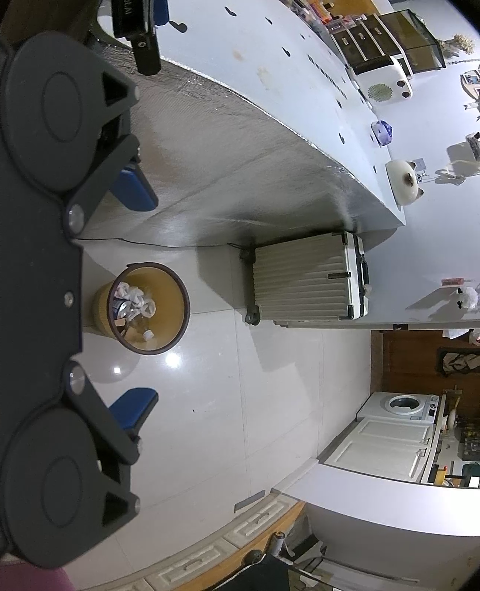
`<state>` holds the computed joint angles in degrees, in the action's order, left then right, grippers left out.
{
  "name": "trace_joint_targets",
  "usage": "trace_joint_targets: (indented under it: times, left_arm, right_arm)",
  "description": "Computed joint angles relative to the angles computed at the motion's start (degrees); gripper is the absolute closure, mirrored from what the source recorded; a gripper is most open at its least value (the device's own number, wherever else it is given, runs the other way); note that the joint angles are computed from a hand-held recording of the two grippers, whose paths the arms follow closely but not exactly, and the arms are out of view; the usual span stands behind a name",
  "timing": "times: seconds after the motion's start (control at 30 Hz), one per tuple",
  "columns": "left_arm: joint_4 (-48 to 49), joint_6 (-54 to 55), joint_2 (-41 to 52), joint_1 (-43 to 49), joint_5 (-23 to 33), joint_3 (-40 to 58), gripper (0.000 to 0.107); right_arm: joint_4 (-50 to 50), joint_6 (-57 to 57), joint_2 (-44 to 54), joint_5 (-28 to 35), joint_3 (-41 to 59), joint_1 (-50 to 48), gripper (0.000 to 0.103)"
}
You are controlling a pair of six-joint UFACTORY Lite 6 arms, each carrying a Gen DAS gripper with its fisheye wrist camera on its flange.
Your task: Collect trash
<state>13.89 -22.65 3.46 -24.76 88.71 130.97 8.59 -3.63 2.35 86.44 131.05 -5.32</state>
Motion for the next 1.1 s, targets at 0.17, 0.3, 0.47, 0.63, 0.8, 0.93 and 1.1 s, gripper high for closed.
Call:
trace_joint_targets:
  times: [0.17,0.3,0.47,0.63,0.8,0.93,1.1]
  left_arm:
    - [0.6,-0.3,0.5,-0.6,0.5,1.2,0.004]
    - [0.9,-0.6,0.2,-1.0,0.5,1.0,0.004]
    - [0.8,-0.6,0.2,-1.0,0.5,0.9,0.004]
    - [0.9,-0.6,0.1,-1.0,0.5,0.8,0.004]
    - [0.9,-0.5,0.3,-0.9,0.6,1.1,0.004]
    - [1.1,-0.6,0.6,-1.2,0.9,1.7,0.004]
    - [1.6,-0.9,1.2,-1.7,1.5,2.9,0.004]
  right_arm:
    - [0.3,-0.2,-0.3,-0.4,-0.6,-0.2,0.0]
    - [0.5,-0.3,-0.1,-0.1,-0.1,-0.4,0.0]
    - [0.2,0.1,0.6,0.1,1.1,0.0,0.0]
    - [0.3,0.0,0.5,0.2,0.9,-0.2,0.0]
    - [0.4,-0.1,0.4,0.1,0.7,-0.2,0.0]
    - [1.1,-0.4,0.8,0.5,1.5,-0.8,0.0]
    - [1.2,-0.5,1.0,0.6,1.7,-1.0,0.0]
